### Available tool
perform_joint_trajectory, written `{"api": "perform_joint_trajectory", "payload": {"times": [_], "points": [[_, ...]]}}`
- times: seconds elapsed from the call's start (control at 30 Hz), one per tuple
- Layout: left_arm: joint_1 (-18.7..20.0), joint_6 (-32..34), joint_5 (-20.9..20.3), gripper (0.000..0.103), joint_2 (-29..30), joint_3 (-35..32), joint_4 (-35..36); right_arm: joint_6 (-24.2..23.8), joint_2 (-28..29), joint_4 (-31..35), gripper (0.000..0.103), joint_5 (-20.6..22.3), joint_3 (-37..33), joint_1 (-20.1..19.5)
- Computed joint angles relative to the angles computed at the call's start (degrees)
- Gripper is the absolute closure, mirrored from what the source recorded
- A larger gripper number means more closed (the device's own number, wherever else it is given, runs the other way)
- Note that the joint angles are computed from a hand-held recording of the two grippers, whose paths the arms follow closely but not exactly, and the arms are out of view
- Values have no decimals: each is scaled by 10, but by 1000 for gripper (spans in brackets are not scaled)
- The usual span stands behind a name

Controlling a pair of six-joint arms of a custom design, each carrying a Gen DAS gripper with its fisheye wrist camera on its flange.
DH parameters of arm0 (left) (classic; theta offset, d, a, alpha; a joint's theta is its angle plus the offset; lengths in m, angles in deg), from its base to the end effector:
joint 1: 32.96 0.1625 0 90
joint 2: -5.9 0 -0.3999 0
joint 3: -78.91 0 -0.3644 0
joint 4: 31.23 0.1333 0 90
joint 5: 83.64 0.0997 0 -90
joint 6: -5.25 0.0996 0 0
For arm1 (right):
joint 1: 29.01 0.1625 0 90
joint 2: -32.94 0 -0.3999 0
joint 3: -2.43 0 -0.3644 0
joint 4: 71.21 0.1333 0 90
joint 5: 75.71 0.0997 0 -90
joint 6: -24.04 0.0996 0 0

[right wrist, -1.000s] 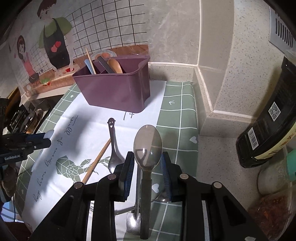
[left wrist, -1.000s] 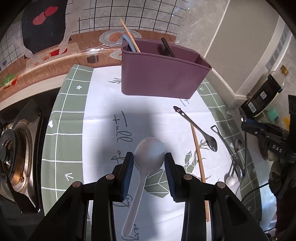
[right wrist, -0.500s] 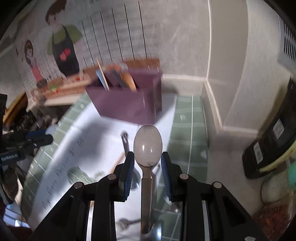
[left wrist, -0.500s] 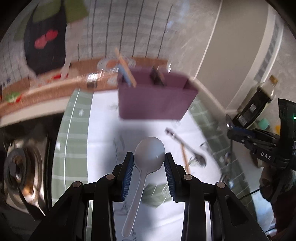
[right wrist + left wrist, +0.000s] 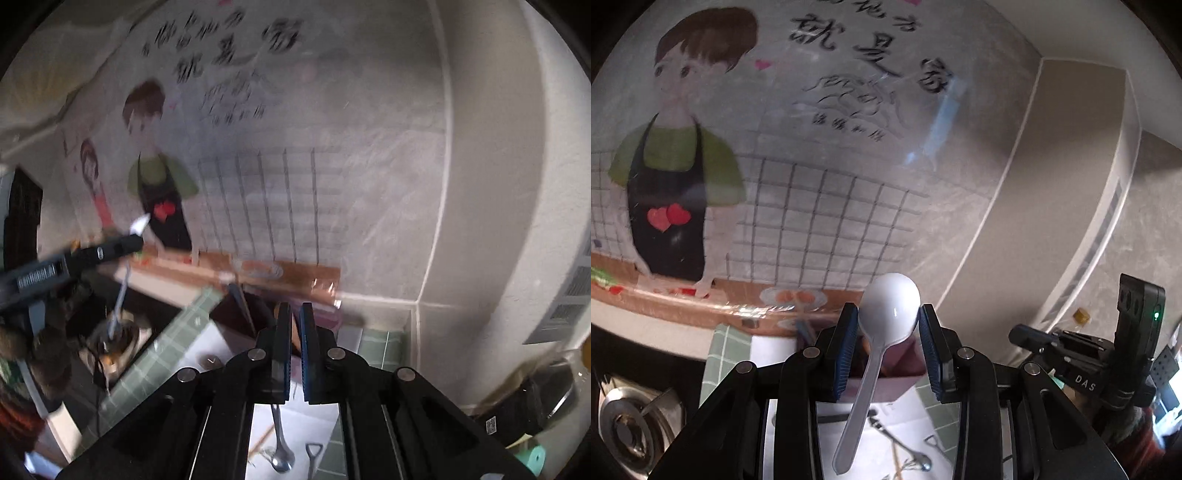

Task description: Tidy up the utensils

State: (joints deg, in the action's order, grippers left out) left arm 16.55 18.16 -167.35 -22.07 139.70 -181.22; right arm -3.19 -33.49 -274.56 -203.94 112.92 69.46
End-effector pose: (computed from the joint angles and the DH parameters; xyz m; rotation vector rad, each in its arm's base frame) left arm -0.4054 -0.6970 0.1100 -1.3304 -2.7350 0.7535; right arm 0.1490 -0.5139 0.3412 0.1579 -2.0611 1.2570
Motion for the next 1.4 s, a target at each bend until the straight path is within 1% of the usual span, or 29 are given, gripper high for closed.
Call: {"api": "perform_joint_trajectory", "payload": {"times": [0.03, 0.07, 0.1, 0.17, 0.27, 0.3, 0.33, 0.37, 0.4, 0.47, 0.53, 0.57, 0.67, 0.77, 0.83, 0.9, 0.97, 1.0, 1.03, 1.07, 1.1, 1.13, 1.17, 1.2, 1.23, 1.3, 1.4], "points": [[4, -2, 8, 68, 1, 1, 5, -1, 7, 3, 98, -4, 0, -4], [9, -6, 17, 68, 3, 0, 16, 9, 10, 26, 98, 1, 2, -12], [16, -13, 24, 68, 6, 0, 29, 18, 10, 39, 98, 7, 7, -18], [25, -29, 41, 68, 2, 17, 33, 39, 18, 79, 98, 29, 9, -35], [43, -56, 64, 68, -6, 40, 38, 49, 33, 150, 95, 89, 2, -60], [47, -63, 70, 68, -10, 47, 38, 45, 42, 186, 93, 114, -8, -69], [53, -75, 77, 68, -15, 56, 38, 38, 57, 210, 83, 130, -22, -75], [57, -84, 81, 68, -23, 68, 34, 27, 78, 227, 77, 134, -41, -78], [61, -93, 84, 68, -29, 77, 32, 15, 97, 240, 77, 134, -59, -79], [67, -106, 89, 68, -47, 101, 24, -18, 140, 251, 77, 114, -97, -77], [71, -111, 98, 68, -60, 119, 14, -81, 196, 246, 77, 72, -148, -71], [72, -115, 102, 68, -68, 130, 9, -100, 216, 249, 77, 58, -168, -70], [77, -126, 111, 68, -86, 153, 5, -132, 250, 271, 78, 49, -214, -74], [81, -137, 117, 68, -97, 169, 0, -156, 260, 272, 78, 52, -232, -80], [82, -144, 119, 68, -98, 172, -1, -143, 264, 289, 78, 53, -243, -86], [83, -149, 120, 68, -94, 167, 1, -132, 256, 287, 78, 70, -234, -93], [85, -151, 118, 68, -91, 164, 3, -86, 230, 319, 76, 89, -212, -98], [85, -152, 116, 68, -91, 164, 4, -51, 208, 362, 76, 117, -198, -103], [86, -152, 115, 68, -90, 163, 5, -35, 192, 392, 77, 154, -183, -109], [87, -153, 112, 68, -88, 162, 6, -38, 184, 397, 78, 167, -171, -107], [88, -154, 110, 68, -86, 160, 8, -53, 179, 379, 78, 156, -157, -98], [89, -156, 108, 68, -85, 158, 11, -73, 187, 337, 78, 136, -147, -90], [90, -158, 107, 68, -84, 156, 13, -106, 203, 283, 77, 105, -145, -77], [90, -160, 107, 68, -82, 154, 16, -132, 214, 252, 77, 96, -149, -71], [91, -161, 106, 68, -81, 153, 20, -149, 224, 241, 76, 93, -158, -69], [91, -162, 107, 68, -82, 154, 23, -168, 247, 249, 76, 81, -192, -66], [90, -163, 109, 68, -88, 160, 23, -175, 272, 282, 76, 75, -243, -69]]}}
